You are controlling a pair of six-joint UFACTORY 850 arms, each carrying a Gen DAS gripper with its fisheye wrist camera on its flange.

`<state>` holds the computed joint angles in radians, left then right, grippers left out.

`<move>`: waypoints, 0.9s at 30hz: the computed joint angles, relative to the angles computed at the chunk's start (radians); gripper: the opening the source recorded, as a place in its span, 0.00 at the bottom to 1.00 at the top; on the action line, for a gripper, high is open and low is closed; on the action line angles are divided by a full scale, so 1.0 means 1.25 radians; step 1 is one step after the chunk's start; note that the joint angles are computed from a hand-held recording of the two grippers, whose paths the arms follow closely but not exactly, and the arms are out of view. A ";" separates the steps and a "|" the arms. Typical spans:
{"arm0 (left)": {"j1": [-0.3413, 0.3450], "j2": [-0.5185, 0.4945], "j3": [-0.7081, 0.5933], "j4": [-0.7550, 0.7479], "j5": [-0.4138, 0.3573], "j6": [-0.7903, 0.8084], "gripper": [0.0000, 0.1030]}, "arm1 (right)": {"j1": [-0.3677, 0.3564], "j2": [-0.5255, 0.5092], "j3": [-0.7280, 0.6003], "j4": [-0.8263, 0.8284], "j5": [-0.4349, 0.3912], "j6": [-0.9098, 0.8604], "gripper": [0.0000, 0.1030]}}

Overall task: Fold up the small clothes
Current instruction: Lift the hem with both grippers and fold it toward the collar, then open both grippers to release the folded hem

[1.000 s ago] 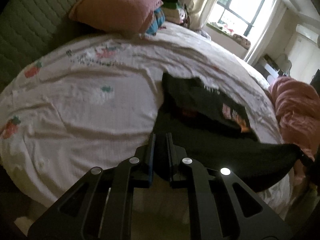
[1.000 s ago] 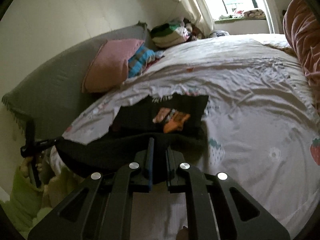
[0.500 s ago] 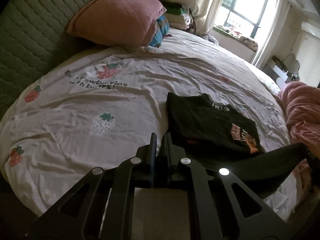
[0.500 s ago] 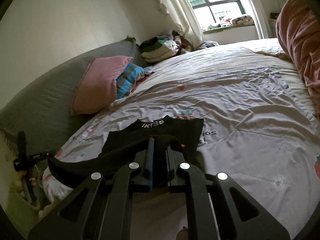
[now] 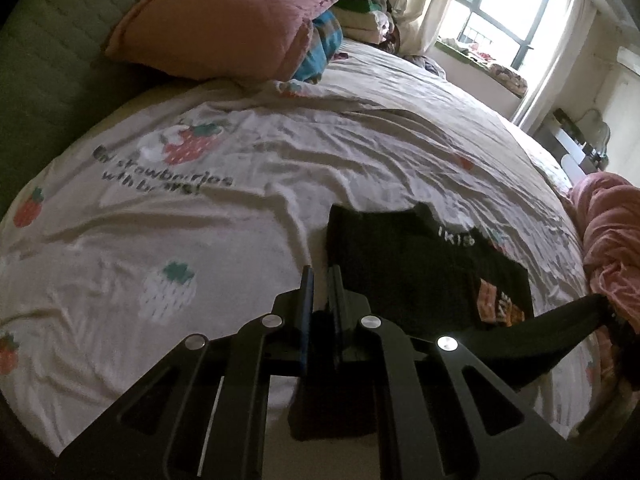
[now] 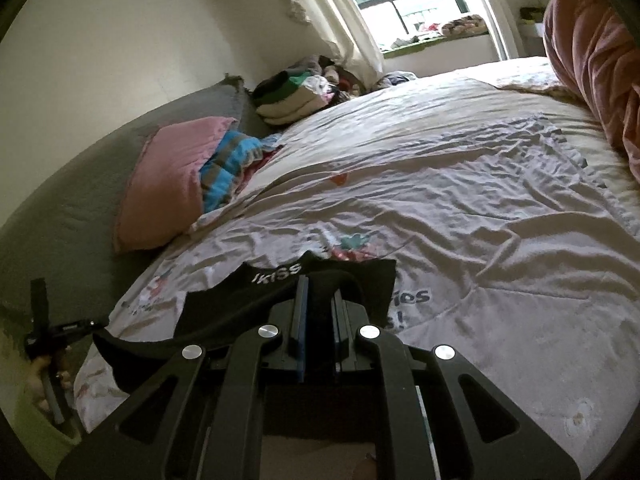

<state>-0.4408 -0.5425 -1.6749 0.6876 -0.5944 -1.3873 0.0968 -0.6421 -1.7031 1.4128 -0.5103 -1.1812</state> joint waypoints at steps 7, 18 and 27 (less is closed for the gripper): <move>0.032 -0.120 -0.185 -0.102 -0.055 0.136 0.02 | 0.009 -0.101 -0.130 -0.133 0.023 0.179 0.08; 0.056 -0.286 -0.432 -0.151 -0.155 0.230 0.02 | 0.029 -0.217 -0.276 -0.339 0.063 0.401 0.08; 0.064 -0.280 -0.385 -0.113 -0.126 0.168 0.03 | 0.031 -0.240 -0.281 -0.359 0.073 0.419 0.12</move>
<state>-0.3608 -0.8920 -2.1561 0.5467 -0.7522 -1.1771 0.1353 -0.9421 -2.0550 0.9639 -0.4191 -0.6576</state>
